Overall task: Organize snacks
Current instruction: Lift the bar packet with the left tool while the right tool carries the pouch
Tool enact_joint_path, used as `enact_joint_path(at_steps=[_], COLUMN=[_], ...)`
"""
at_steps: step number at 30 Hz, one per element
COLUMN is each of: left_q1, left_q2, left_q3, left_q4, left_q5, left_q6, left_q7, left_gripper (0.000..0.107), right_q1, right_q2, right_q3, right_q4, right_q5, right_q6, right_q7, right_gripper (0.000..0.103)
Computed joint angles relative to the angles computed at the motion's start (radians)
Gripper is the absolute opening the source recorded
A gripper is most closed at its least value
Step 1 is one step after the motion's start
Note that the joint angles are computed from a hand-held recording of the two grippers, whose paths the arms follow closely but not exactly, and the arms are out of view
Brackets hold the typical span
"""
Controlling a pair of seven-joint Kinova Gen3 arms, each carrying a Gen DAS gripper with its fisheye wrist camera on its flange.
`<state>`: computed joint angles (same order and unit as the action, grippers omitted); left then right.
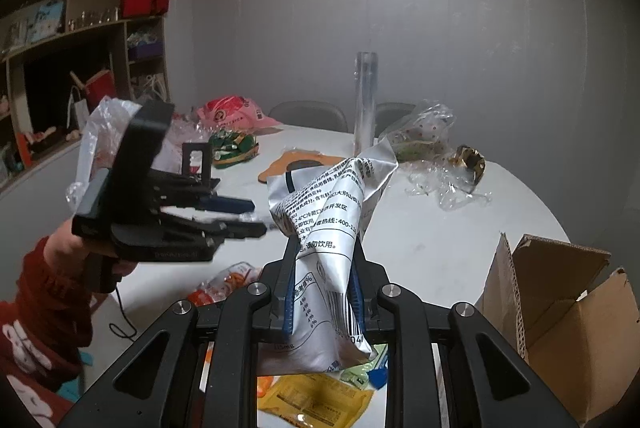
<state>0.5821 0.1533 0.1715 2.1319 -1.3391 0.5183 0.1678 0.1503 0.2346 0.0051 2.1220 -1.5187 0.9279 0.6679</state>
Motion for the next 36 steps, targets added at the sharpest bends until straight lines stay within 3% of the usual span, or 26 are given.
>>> enact_joint_path(at_steps=[5,12,18,20,23,29,36], left_q1=[0.000,0.006,-0.002,0.000,0.006,0.019,0.076], left_q2=[0.040,0.107,0.123,0.126,0.119,0.121,0.124], left_q3=[-0.015,-0.052,-0.061,-0.079,-0.115,-0.102,-0.121], left_q4=[0.056,0.079,0.068,0.066,0.076,0.048,0.028], left_q5=[-0.071,-0.110,-0.068,-0.059,-0.094,0.019,0.050], left_q6=[-0.074,-0.151,-0.156,-0.178,-0.228,-0.174,-0.089], left_q7=[0.120,0.167,0.108,0.095,0.129,0.006,-0.023], left_gripper=[0.031,0.034,0.051,0.051,0.042,0.038,0.050], right_q1=[0.003,-0.009,-0.013,-0.013,-0.013,-0.015,-0.013], right_q2=[0.009,0.027,0.031,0.032,0.037,0.041,0.049], right_q3=[-0.002,-0.019,-0.029,-0.030,-0.031,-0.037,-0.042], right_q4=[-0.008,-0.008,-0.004,-0.005,-0.011,-0.018,-0.010], right_q5=[0.033,0.064,0.066,0.067,0.075,0.083,0.077], right_q6=[0.006,-0.028,-0.041,-0.041,-0.040,-0.049,-0.049], right_q7=[-0.018,-0.018,-0.015,-0.016,-0.025,-0.035,-0.023], right_gripper=[0.016,0.016,0.016,0.016,0.016,0.016,0.016])
